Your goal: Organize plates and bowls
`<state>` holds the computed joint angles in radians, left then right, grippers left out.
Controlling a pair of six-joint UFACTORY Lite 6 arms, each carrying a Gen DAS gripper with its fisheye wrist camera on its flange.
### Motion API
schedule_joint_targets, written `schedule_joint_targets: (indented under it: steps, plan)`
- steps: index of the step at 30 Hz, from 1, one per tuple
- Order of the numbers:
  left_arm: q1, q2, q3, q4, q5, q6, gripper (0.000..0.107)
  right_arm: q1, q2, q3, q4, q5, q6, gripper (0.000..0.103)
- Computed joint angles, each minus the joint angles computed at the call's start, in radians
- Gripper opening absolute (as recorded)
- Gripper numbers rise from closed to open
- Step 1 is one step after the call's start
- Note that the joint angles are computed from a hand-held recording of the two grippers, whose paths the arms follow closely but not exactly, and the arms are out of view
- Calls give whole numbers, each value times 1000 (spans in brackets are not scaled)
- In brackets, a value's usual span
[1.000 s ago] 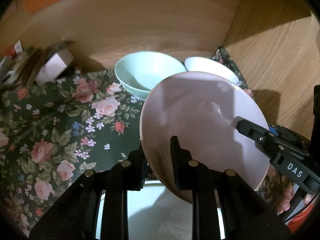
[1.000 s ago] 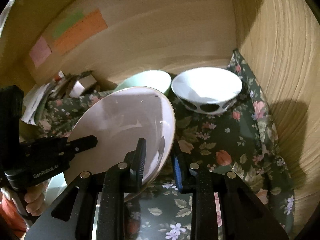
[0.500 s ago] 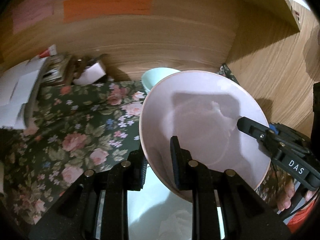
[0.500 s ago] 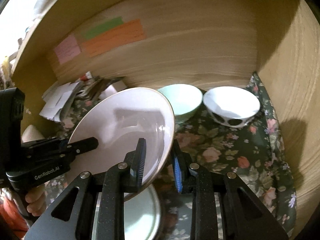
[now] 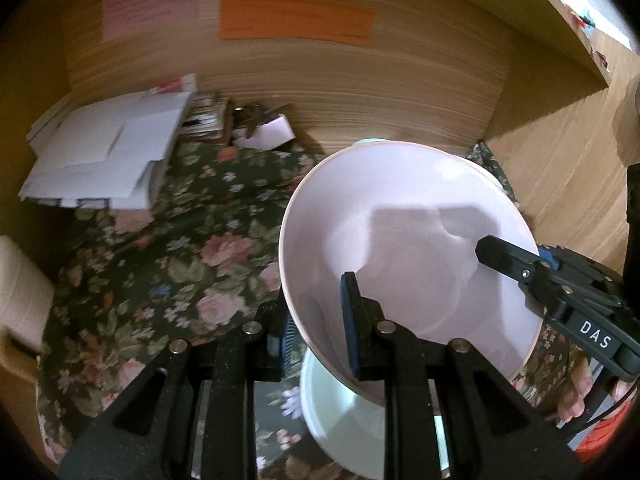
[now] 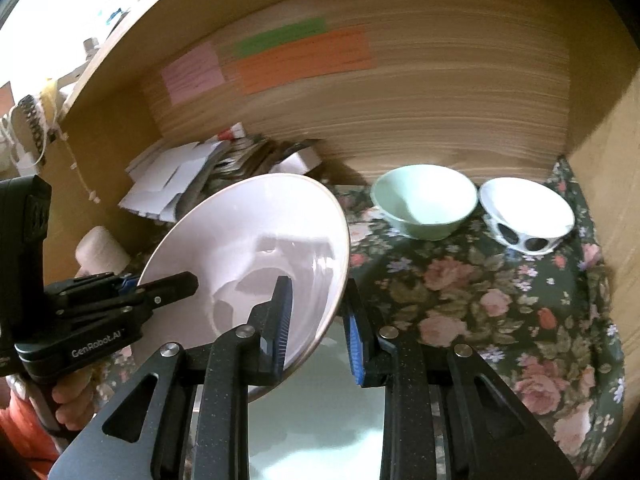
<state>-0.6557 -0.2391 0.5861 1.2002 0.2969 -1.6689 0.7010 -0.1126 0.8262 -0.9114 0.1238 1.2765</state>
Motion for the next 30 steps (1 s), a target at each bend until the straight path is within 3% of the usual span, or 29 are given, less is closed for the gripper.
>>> schedule_joint_targets:
  steps: [18, 25, 30]
  plan:
    - [88, -478, -318, -338, 108, 343, 21, 195, 145, 105, -297, 19, 355, 23]
    - [175, -690, -437, -553, 155, 588, 21, 258, 245, 167, -322, 13, 402, 23]
    - [319, -830, -520, -794, 170, 888, 21, 288, 343, 231, -214, -6, 310, 23]
